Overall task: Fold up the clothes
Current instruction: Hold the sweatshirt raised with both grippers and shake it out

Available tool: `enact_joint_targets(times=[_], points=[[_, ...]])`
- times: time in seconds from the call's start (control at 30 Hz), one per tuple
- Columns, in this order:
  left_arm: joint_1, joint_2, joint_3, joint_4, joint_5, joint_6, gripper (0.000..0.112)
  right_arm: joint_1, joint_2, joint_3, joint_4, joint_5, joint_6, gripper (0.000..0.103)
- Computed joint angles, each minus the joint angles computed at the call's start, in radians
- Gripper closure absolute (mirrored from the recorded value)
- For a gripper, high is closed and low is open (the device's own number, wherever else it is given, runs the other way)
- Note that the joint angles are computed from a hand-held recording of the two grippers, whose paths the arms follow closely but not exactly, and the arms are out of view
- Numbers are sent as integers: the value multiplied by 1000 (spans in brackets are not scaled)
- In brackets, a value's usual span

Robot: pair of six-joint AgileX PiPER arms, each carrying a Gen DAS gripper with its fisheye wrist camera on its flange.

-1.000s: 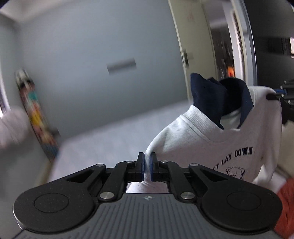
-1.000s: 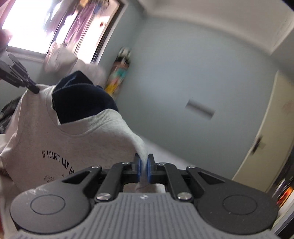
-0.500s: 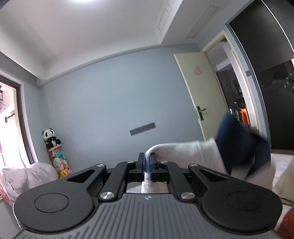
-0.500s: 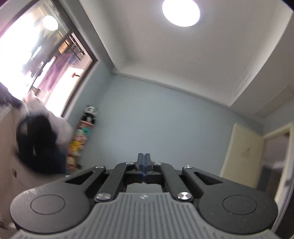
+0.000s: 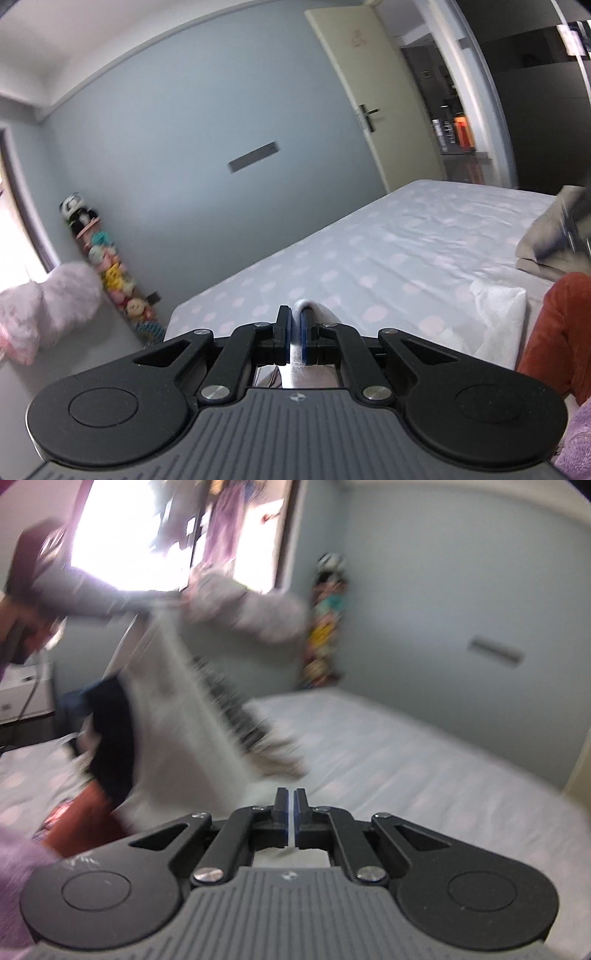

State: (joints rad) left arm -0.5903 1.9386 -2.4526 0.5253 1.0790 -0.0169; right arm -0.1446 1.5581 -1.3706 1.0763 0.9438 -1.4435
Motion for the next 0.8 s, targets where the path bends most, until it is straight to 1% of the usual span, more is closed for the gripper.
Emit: enact_joint_targets(times=[0.03,0.07,0.1,0.13,0.17,0.2,0.3,0.33,0.4,0.43,0.47,0.5,0.57,0.6,0.63,0.67,0.7,0.77,0.8], points=[[15,-13,30,-1,-15,-11,109,19,4,45,10,6,-25,94],[33,-23,54,-7,-28,-16,109,38,12,86,21,13,-53,83],[40,-36,80,-4,-36,-23,109,75,11,133,26,-7,-80,75],[44,-47,99,1,-37,-29,109,110,29,166,37,-36,-125,65],[46,-56,116,7,-37,-33,109,147,42,180,34,-54,-145,65],[49,-66,132,12,-37,-38,109,208,63,184,29,-96,-149,65],[48,-150,291,46,-85,-94,109,280,119,202,38,-167,-223,63],[48,-176,339,57,-98,-112,109,281,117,224,44,-179,-256,62],[54,-200,383,64,-109,-124,109,278,114,254,51,-203,-314,61],[58,-209,401,66,-113,-129,109,294,130,251,56,-231,-335,61],[62,-219,419,68,-117,-133,109,311,148,244,60,-257,-346,61],[66,-227,432,66,-121,-136,109,312,160,246,76,-265,-371,61],[75,-242,457,60,-128,-139,109,315,182,249,117,-277,-418,67],[79,-247,467,59,-130,-141,109,318,190,251,139,-283,-427,72],[81,-249,472,58,-131,-141,109,321,198,253,161,-289,-435,87],[82,-251,476,57,-131,-140,109,322,198,264,189,-304,-457,94],[83,-252,479,59,-129,-140,109,323,198,276,219,-319,-481,95],[83,-254,483,63,-125,-142,109,317,164,335,360,-356,-596,97],[83,-256,487,64,-124,-145,109,299,136,368,431,-355,-647,97]])
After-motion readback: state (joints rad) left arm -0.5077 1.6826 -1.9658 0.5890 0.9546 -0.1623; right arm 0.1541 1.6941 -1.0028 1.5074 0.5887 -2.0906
